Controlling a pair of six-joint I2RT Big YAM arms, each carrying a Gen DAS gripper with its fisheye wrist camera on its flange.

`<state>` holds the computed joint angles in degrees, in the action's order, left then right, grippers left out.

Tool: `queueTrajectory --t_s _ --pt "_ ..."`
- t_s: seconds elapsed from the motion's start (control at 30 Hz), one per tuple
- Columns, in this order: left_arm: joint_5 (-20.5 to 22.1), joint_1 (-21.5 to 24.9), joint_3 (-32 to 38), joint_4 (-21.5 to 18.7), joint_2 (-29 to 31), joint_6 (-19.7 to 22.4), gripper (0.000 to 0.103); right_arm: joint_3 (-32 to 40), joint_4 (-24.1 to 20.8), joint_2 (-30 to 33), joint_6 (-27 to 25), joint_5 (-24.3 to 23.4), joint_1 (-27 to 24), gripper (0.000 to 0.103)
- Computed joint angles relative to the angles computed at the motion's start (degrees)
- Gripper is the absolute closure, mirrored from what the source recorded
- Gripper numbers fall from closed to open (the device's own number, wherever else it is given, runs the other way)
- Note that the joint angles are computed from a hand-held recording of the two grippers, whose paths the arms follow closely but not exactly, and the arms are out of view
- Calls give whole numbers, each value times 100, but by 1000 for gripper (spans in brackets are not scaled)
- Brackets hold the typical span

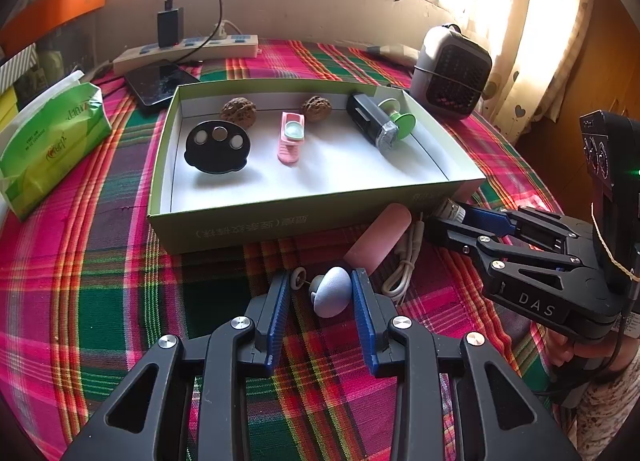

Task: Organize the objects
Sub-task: 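Grasp the white knob with the left gripper while the right reaches the white round container, then grasp the white round container with the right gripper while the left carries the knob over the lid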

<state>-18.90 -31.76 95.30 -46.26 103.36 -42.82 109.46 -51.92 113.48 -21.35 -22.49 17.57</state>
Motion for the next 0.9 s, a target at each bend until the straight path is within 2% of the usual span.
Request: queueTrajectory --t_s 0.4,0.9 --pt "5 12 -24 -3 -32 -18 74 -71 47 -52 15 -8 -11 71" --pt "-191 -6 -43 68 -201 73 74 -169 163 -204 106 -210 -54 71"
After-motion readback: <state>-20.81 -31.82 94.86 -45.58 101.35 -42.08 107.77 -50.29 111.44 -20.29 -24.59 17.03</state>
